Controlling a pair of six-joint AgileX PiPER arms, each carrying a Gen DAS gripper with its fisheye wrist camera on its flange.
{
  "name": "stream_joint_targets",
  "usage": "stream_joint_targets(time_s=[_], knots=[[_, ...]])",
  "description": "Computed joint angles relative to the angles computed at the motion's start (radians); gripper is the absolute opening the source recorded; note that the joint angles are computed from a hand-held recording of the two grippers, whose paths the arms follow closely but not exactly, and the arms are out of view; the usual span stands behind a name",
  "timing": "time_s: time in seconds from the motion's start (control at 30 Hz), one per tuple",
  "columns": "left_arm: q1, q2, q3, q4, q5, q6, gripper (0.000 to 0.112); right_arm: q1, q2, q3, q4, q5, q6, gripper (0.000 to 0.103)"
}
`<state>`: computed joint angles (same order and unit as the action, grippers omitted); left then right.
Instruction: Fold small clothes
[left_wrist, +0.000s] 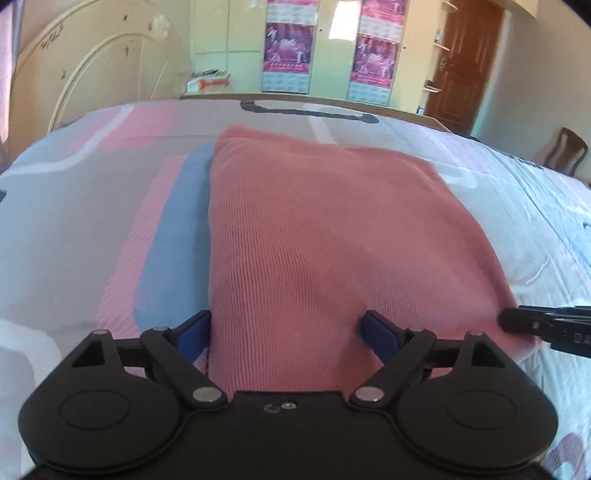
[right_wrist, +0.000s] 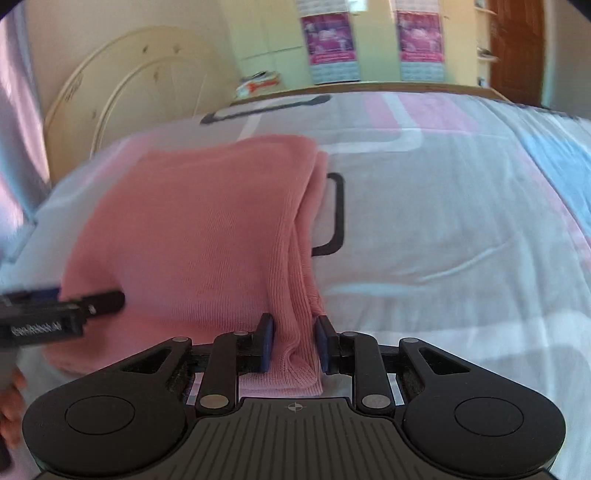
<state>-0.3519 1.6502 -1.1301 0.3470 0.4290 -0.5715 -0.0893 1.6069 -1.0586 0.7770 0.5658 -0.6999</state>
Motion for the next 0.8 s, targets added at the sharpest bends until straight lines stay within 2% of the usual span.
stream_joint_targets(time_s=[0.07,0.1,0.27,0.33,0.43,0.57,0.63,0.8], knots=[[-0.009,0.001,-0.003,0.036,0.014,-0.027,0.090,0.009,-0.029,0.031,0.000,-0.036,-0.009,0.024],[-0.013,0.006,-0.007,0.036,0.023,-0.028,0.091,0.013,-0.018,0.034,-0.026,-0.033,0.029,0.024],[-0.027,0.026,-0.057,0.022,0.093,-0.024,0.102,-0.036,-0.004,0.029,0.044,0.023,0.039,0.024],[-0.031,0.029,-0.064,0.011,0.110,-0.024,0.102,-0.055,-0.022,0.029,0.059,0.057,0.029,0.024],[-0.027,0.041,-0.094,-0.049,0.153,0.009,0.102,-0.012,-0.018,0.022,-0.086,0.033,0.119,0.028],[-0.041,0.056,-0.136,-0.039,0.234,-0.027,0.103,-0.010,-0.050,0.032,-0.091,0.029,0.142,0.030],[-0.051,0.068,-0.163,-0.030,0.277,-0.045,0.103,0.010,-0.040,0.031,-0.176,0.018,0.210,0.039],[-0.087,0.059,-0.168,0.038,0.314,-0.081,0.103,-0.023,-0.060,0.047,-0.097,0.047,0.168,0.040]])
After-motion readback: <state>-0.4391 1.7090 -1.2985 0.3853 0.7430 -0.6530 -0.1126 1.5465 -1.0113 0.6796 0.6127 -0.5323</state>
